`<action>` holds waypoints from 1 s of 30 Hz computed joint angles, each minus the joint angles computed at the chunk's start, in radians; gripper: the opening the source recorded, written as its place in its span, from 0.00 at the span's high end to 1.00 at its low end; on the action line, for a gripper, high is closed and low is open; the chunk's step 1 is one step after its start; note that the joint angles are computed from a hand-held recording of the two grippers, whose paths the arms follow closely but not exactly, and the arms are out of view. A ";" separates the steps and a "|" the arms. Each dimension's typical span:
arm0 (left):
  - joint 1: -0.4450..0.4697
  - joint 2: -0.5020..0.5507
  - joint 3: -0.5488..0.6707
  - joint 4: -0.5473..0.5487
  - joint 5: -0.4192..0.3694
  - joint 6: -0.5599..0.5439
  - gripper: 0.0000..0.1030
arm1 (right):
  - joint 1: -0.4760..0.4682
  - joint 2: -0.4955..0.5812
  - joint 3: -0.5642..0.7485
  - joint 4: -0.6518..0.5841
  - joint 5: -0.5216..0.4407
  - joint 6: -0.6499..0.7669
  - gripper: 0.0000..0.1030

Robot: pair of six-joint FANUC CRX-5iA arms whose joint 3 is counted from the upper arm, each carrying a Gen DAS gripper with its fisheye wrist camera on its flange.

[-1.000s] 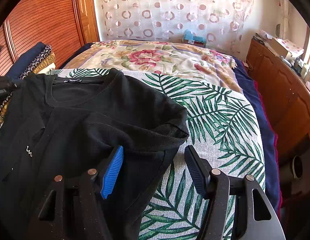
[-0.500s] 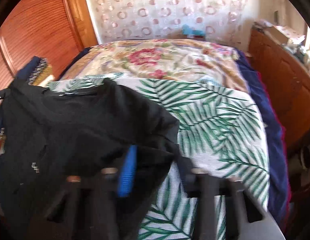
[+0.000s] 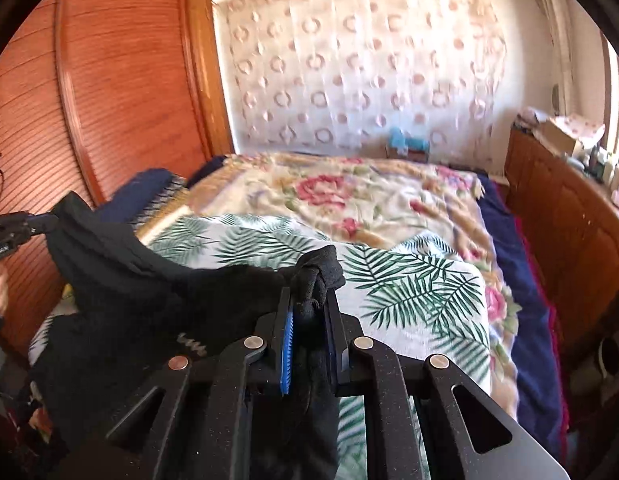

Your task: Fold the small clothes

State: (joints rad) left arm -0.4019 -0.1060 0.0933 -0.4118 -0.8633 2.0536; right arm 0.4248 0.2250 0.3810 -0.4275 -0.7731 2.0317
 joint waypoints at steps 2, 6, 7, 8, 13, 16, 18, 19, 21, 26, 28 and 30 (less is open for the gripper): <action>-0.048 -0.040 -0.026 -0.057 -0.023 0.052 0.95 | -0.015 -0.071 -0.079 -0.041 0.003 0.048 0.88; -0.145 -0.123 -0.089 -0.141 -0.078 0.165 0.95 | -0.040 -0.206 -0.223 -0.086 0.003 0.112 0.88; -0.168 -0.141 -0.106 -0.160 -0.091 0.196 0.95 | -0.045 -0.242 -0.260 -0.093 0.001 0.123 0.88; -0.193 -0.164 -0.129 -0.174 -0.104 0.233 0.95 | -0.053 -0.272 -0.287 -0.102 -0.009 0.136 0.88; -0.296 -0.229 -0.218 -0.240 -0.176 0.396 0.95 | -0.101 -0.422 -0.431 -0.141 -0.097 0.180 0.88; -0.295 -0.247 -0.279 -0.216 -0.163 0.463 0.95 | -0.098 -0.463 -0.481 -0.106 -0.112 0.167 0.88; -0.301 -0.241 -0.295 -0.208 -0.163 0.490 0.95 | -0.075 -0.484 -0.514 -0.061 -0.105 0.127 0.88; -0.301 -0.237 -0.299 -0.207 -0.163 0.496 0.95 | -0.077 -0.479 -0.513 -0.057 -0.111 0.126 0.88; -0.286 -0.229 -0.304 -0.191 -0.155 0.487 0.95 | -0.071 -0.480 -0.515 -0.045 -0.110 0.113 0.88; -0.315 -0.234 -0.313 -0.212 -0.173 0.510 0.95 | -0.018 -0.480 -0.517 0.021 -0.113 0.043 0.88; -0.328 -0.236 -0.312 -0.222 -0.185 0.513 0.95 | -0.004 -0.487 -0.522 0.037 -0.123 0.029 0.88; -0.344 -0.235 -0.306 -0.228 -0.199 0.512 0.95 | -0.003 -0.495 -0.525 0.038 -0.134 0.023 0.88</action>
